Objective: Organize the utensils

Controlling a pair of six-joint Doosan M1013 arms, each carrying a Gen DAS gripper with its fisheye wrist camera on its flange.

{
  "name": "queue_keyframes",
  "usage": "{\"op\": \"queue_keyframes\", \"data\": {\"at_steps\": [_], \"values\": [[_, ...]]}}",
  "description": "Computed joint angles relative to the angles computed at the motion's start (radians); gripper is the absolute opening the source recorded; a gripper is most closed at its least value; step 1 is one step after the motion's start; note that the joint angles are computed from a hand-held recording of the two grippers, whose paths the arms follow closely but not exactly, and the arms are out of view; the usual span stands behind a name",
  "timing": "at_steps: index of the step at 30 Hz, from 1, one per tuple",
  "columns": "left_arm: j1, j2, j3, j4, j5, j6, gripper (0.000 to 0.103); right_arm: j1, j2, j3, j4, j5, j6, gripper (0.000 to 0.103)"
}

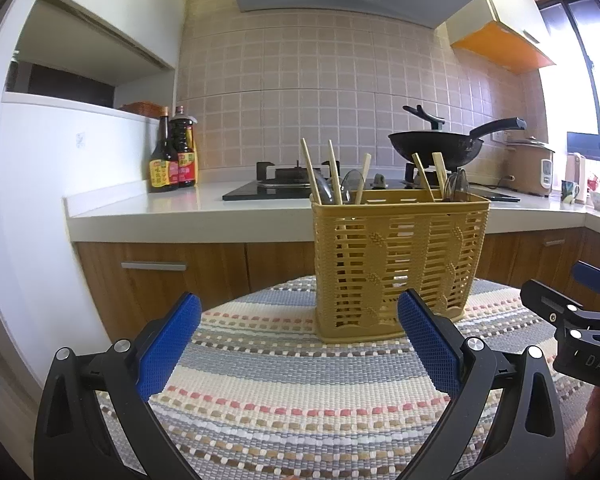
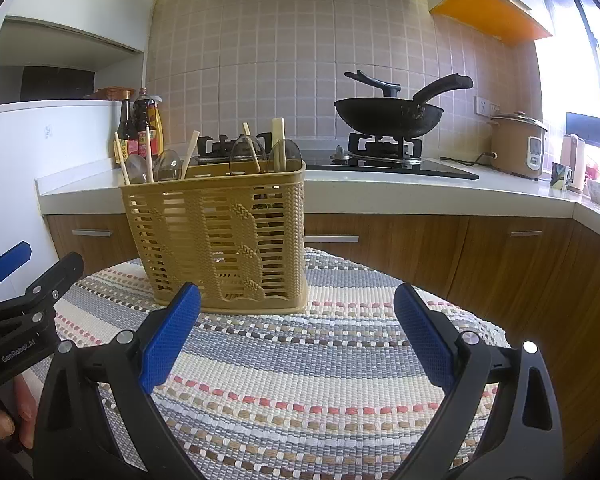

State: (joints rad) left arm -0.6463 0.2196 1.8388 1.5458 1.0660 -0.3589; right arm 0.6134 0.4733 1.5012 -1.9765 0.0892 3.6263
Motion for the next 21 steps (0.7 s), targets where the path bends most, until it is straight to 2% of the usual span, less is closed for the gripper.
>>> {"op": "queue_keyframes", "data": {"at_steps": [4,11,16,21], "values": [[0.003,-0.001,-0.001,-0.008,-0.002,-0.002,0.095,0.002,0.000,0.001,-0.033,0.007,0.026,0.093],[0.003,-0.001,0.001,-0.005,0.001,-0.002,0.095,0.002,0.000,0.001,0.007,0.004,-0.013,0.093],[0.005,-0.003,0.001,-0.008,-0.002,-0.004,0.095,0.003,-0.002,0.003,-0.021,0.006,0.009,0.093],[0.001,-0.005,0.009,0.011,0.023,-0.041,0.096,0.003,-0.001,0.003,-0.005,0.006,-0.011,0.093]]}}
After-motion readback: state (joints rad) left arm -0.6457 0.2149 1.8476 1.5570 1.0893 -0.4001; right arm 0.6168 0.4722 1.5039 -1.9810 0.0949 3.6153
